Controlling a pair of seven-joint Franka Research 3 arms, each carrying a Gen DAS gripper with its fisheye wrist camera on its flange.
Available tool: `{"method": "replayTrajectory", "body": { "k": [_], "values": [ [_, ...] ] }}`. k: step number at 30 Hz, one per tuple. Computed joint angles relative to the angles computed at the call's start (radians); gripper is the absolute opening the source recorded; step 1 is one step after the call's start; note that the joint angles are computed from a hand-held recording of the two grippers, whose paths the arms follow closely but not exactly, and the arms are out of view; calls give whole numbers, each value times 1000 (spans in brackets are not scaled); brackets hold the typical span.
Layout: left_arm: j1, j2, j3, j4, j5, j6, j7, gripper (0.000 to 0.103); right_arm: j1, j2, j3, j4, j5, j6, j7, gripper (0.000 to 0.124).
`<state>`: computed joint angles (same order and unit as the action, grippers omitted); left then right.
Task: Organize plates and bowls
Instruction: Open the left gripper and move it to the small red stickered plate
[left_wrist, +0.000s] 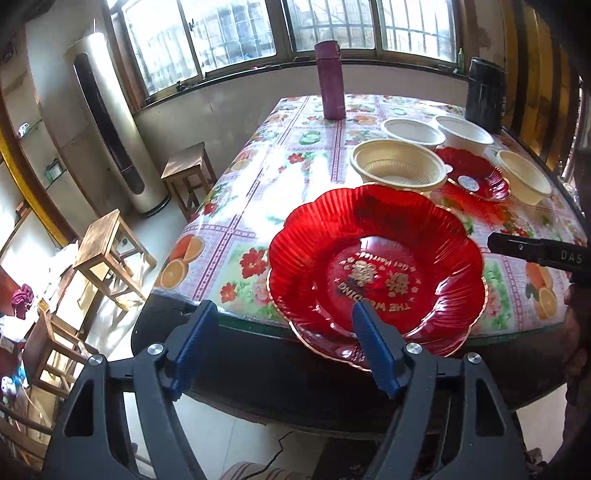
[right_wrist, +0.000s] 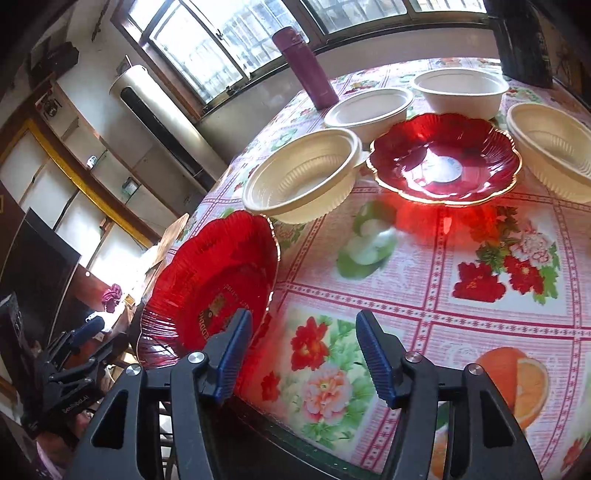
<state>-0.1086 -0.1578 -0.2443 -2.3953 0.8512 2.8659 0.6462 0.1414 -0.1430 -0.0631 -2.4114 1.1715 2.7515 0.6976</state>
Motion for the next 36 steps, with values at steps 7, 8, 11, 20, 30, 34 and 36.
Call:
{"method": "replayTrajectory", "body": {
  "k": [7,8,11,20,30,34,36],
  "values": [
    [-130,41,60,50,-383,130,361,79,-55,-53,-58,-39,-20,27,2,61],
    [-158,59,67,73,-468,125,440,79,-69,-51,-67,-34,-33,19,23,61],
    [-246,125,78,170,-879,59,789,79,-110,-25,-93,1,-55,-12,60,59],
    [-190,404,-57,601,-1229,-328,911,79,-275,169,-136,205,143,-329,53,59],
    [-200,662,-101,917,-1126,-472,684,79,-352,302,-54,321,347,-362,48,61],
    [-199,730,-106,993,-1108,-505,623,79,-344,308,-37,333,377,-309,29,61],
    [-201,753,-103,1018,-1093,-504,600,79,-348,319,-36,341,393,-315,30,61]
  ]
}}
